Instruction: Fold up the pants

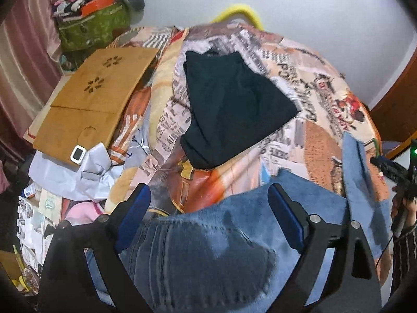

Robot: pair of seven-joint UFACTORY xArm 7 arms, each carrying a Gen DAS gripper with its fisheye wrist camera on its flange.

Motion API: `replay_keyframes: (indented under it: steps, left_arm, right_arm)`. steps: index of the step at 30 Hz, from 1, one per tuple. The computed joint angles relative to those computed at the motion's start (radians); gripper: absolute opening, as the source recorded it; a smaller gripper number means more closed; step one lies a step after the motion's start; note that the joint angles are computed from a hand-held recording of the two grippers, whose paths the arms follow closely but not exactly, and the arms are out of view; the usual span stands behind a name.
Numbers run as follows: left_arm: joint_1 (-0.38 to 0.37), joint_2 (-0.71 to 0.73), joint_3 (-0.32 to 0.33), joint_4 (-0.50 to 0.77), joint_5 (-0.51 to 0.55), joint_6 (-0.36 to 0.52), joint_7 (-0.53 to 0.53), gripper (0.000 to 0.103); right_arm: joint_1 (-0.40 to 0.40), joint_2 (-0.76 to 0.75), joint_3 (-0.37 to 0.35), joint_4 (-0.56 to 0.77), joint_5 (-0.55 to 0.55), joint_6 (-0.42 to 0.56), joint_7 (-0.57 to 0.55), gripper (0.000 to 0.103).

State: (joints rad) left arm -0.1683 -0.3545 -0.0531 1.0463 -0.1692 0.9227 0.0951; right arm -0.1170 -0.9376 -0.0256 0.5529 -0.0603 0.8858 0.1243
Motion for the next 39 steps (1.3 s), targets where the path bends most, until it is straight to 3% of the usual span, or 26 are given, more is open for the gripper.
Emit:
replay_keyframes:
  steps: [8, 15, 17, 18, 19, 21, 25, 30, 34, 39]
  left_arm:
    - [0.004, 0.114, -0.015, 0.029, 0.035, 0.009, -0.014, 0.092]
    - [0.000, 0.131, -0.027, 0.030, 0.069, 0.000, -0.017, 0.092]
    - [-0.003, 0.127, -0.031, 0.024, 0.081, -0.003, -0.020, 0.092]
    - [-0.004, 0.122, -0.034, 0.020, 0.088, -0.006, -0.022, 0.092]
    - [-0.006, 0.121, -0.035, 0.019, 0.091, -0.007, -0.021, 0.092]
    - [-0.013, 0.116, -0.037, 0.018, 0.089, -0.002, -0.016, 0.092]
    - [-0.029, 0.092, -0.040, 0.015, 0.068, 0.020, -0.009, 0.092]
    - [-0.059, 0.037, -0.050, 0.000, 0.033, 0.052, -0.006, 0.092]
    - [-0.083, -0.013, -0.062, -0.019, 0.008, 0.070, -0.018, 0.092]
    - [-0.117, -0.080, -0.092, -0.053, 0.010, 0.073, -0.047, 0.092]
  right_arm:
    - [-0.061, 0.371, -0.075, 0.091, 0.024, -0.177, -0.002, 0.066]
    - [-0.110, 0.587, -0.056, 0.193, -0.022, -0.224, 0.055, 0.066]
    - [-0.112, 0.593, -0.043, 0.185, -0.053, -0.243, 0.059, 0.061]
    - [-0.114, 0.594, -0.038, 0.181, -0.066, -0.250, 0.068, 0.047]
    - [-0.112, 0.587, -0.039, 0.172, -0.066, -0.258, 0.070, 0.031]
    - [-0.116, 0.572, -0.038, 0.161, -0.069, -0.253, 0.085, 0.010]
    - [-0.100, 0.481, -0.072, 0.121, -0.010, -0.234, 0.030, 0.007]
    - [-0.099, 0.236, -0.094, 0.077, 0.024, -0.147, -0.026, 0.007]
    - [-0.110, 0.049, -0.109, 0.111, 0.040, -0.026, -0.055, 0.007]
    - [-0.121, -0.063, -0.121, 0.193, 0.039, 0.054, -0.070, 0.007]
